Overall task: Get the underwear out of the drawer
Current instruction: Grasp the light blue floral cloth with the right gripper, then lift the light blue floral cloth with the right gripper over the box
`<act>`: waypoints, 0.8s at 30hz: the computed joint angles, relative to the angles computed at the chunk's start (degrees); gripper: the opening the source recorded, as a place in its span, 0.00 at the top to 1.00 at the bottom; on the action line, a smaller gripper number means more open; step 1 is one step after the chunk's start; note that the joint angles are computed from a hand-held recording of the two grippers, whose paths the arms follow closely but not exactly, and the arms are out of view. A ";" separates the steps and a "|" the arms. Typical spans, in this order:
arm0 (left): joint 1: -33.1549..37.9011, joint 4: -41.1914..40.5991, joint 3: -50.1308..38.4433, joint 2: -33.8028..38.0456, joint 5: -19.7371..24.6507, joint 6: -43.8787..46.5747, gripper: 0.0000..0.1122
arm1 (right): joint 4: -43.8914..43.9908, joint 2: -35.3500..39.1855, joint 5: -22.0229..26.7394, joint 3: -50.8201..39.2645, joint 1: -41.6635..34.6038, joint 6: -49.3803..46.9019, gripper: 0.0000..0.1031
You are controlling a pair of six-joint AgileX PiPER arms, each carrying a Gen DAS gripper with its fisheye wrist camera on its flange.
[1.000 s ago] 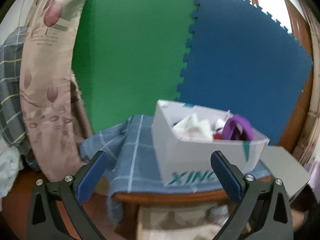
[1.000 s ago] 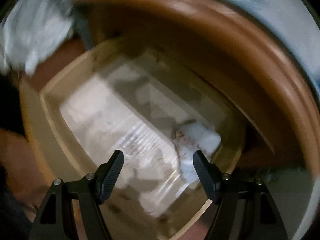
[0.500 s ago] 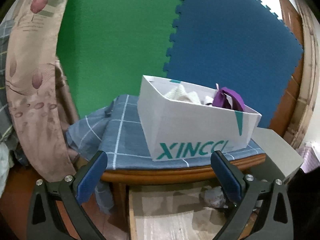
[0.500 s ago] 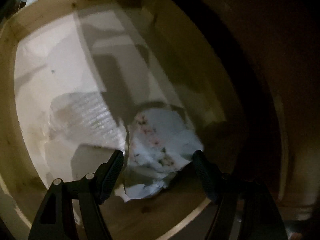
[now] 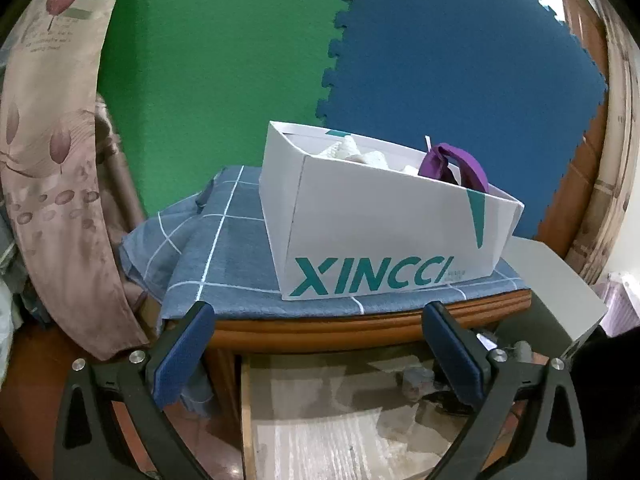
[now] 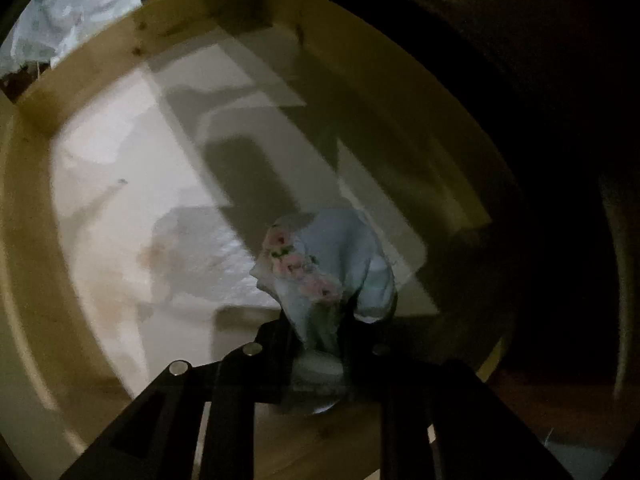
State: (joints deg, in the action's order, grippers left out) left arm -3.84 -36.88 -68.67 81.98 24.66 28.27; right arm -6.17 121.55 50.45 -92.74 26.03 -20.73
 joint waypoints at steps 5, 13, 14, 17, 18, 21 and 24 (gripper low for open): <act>-3.28 11.92 1.82 -0.89 -4.20 -7.96 0.09 | -0.28 -8.59 2.22 4.51 4.29 1.98 0.83; -4.71 29.46 4.27 -3.82 -4.04 -23.83 0.09 | 1.94 -28.27 8.46 7.53 9.20 13.46 0.83; -4.72 30.43 4.56 -4.31 -3.25 -25.05 0.09 | 1.55 -29.22 9.38 6.04 9.34 15.11 0.83; -4.75 32.33 6.19 -5.83 -1.43 -27.84 0.09 | -2.06 -34.41 11.53 4.47 12.52 24.96 0.83; -4.86 33.47 7.19 -6.54 -1.07 -29.33 0.09 | -3.87 -36.14 12.34 4.12 14.01 29.32 0.83; -5.90 38.43 9.70 -7.64 -0.29 -34.78 0.09 | -9.87 -39.52 14.79 2.72 18.37 40.40 0.83; -7.94 43.50 9.23 -5.66 2.01 -38.54 0.09 | -17.11 -39.61 19.00 -0.87 23.57 48.83 0.83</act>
State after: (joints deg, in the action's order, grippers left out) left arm -11.77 6.61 -59.43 76.32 26.67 -10.27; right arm -23.28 81.94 69.45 -93.62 49.60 28.10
